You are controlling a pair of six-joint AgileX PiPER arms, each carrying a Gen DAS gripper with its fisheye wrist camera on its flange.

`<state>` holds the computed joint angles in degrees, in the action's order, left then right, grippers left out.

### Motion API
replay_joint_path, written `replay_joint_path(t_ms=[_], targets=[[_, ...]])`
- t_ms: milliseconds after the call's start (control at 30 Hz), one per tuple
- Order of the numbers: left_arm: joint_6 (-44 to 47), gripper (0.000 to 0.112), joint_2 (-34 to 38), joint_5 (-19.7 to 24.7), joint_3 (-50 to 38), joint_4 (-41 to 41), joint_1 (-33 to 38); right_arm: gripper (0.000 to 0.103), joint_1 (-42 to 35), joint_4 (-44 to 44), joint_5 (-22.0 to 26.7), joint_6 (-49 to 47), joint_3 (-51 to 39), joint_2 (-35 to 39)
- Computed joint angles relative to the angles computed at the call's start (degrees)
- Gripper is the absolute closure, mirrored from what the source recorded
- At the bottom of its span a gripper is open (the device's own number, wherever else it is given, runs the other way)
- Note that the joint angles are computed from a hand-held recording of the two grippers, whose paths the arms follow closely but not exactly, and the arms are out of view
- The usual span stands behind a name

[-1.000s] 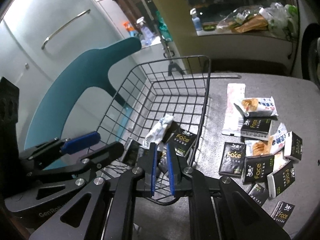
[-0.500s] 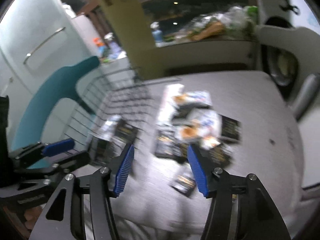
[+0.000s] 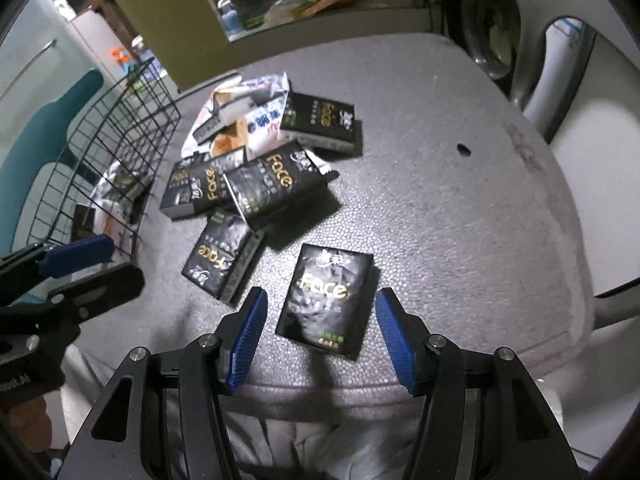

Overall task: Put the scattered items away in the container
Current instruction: 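Grasp a black tissue pack with each gripper from the table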

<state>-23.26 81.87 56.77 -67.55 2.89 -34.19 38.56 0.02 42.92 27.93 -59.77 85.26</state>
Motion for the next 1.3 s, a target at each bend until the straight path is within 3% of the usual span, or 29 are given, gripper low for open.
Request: replay_joint_path(t_ms=[267,600,933,1000,1033,1067,1300], targets=[[1.78,0.053,3.55,-2.16,1.20,-0.74,2.66,0.046,-0.55,0.89,-2.71,0.09,0.92,2.47],[3.40,0.053,9.11,-5.97,2.01,-1.97,4.76,0.046,-2.36,-1.00,-1.81,0.54,1.65,1.82],[5.56,0.053,8.71,-8.36,3.75,-4.29,5.74,0.047,-0.47,1.82,-2.59,-1.58,-2.13,6.33],[5.63,0.053,8.66,-8.58,3.85,-4.34,5.66,0.057,1.22,-1.11,-1.62,0.75,-3.15,7.05],[5.68,0.053,9.07,-8.50,3.34,-4.28,5.65,0.075,1.65,-1.94,-1.23,1.41,-3.38,7.18],[5.62,0.053,9.18,-8.53,3.19,-4.16,5.51,0.083,1.98,-2.70,-0.63,1.91,-3.62,7.30],[4.60,0.053,11.30,-8.12,0.57,-3.22,3.29,0.083,-0.80,-0.42,-0.27,-1.02,-0.93,4.46]])
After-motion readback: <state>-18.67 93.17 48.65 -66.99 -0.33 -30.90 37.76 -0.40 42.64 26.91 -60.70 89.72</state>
